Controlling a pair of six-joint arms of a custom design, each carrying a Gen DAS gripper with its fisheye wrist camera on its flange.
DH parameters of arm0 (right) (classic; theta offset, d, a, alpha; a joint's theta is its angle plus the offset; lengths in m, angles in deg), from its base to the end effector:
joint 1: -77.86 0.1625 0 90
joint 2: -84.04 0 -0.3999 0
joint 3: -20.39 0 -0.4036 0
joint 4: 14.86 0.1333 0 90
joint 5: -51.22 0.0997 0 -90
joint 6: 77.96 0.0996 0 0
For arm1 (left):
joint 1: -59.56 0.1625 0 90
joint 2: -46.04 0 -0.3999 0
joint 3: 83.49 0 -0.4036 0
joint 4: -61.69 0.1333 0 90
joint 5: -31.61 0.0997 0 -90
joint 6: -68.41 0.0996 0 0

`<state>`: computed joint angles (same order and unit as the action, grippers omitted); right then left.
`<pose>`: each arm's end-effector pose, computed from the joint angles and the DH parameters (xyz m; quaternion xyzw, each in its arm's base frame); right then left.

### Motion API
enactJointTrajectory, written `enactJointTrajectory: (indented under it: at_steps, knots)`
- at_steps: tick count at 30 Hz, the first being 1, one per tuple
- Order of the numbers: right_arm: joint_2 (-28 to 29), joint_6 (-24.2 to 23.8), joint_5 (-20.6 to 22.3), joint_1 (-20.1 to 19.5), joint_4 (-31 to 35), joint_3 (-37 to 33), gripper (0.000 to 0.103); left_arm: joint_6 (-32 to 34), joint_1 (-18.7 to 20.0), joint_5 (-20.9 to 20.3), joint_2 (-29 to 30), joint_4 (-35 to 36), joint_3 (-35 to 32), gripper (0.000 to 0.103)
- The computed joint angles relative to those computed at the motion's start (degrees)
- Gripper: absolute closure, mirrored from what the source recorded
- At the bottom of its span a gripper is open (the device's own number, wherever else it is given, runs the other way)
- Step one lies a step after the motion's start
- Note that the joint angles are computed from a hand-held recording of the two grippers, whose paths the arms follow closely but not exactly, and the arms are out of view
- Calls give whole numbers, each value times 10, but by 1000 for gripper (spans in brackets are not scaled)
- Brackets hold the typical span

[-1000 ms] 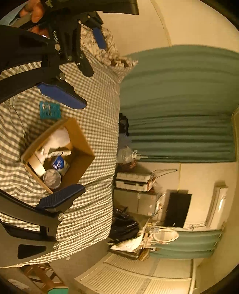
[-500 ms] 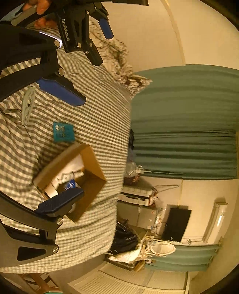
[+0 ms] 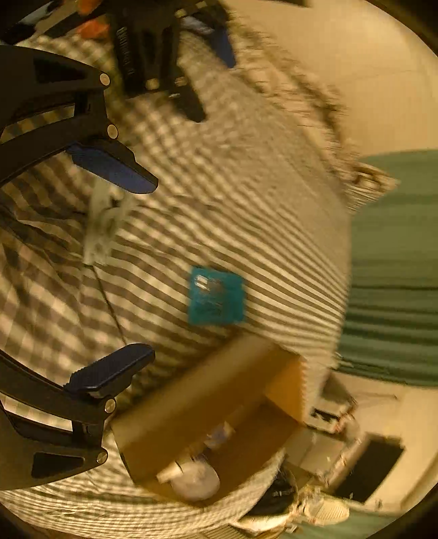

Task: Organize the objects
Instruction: 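Lower the right tool onto the grey plastic clip and close it, then grasp the teal blister pack with the left tool while the right tool holds the grey clip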

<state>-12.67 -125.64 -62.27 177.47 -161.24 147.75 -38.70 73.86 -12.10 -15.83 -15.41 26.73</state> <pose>0.1641 -0.4083 0.3149 0.4178 -0.8594 0.1414 0.2587 -0.3799 -0.3087 0.0931 -0.0214 0.8159 -0.3496 0.4600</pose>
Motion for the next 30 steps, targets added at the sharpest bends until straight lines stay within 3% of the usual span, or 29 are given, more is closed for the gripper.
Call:
enactJointTrajectory:
  at_steps: [2, 10, 13, 18, 20, 25, 30]
  knots:
    - [19, -14, -34, 3, 12, 7, 13, 10, 7, -17, 0, -17, 8, 0]
    - [68, -114, -151, 28, -52, 57, 13, -2, 18, -50, -36, -64, 49, 0]
    - [89, -104, -163, 28, -32, 49, 13, -17, 27, -54, -58, -79, 65, 0]
    - [122, -36, -145, 14, 13, 18, 27, -30, 33, -55, -67, -79, 69, 0]
    - [133, -30, -140, 12, 5, 16, 44, -28, 34, -56, -64, -76, 65, 0]
    - [141, -41, -145, 11, -34, 22, 73, -28, 35, -56, -59, -67, 60, 0]
    - [98, -22, -79, -1, -17, 11, 88, -27, 27, -46, -57, -63, 58, 0]
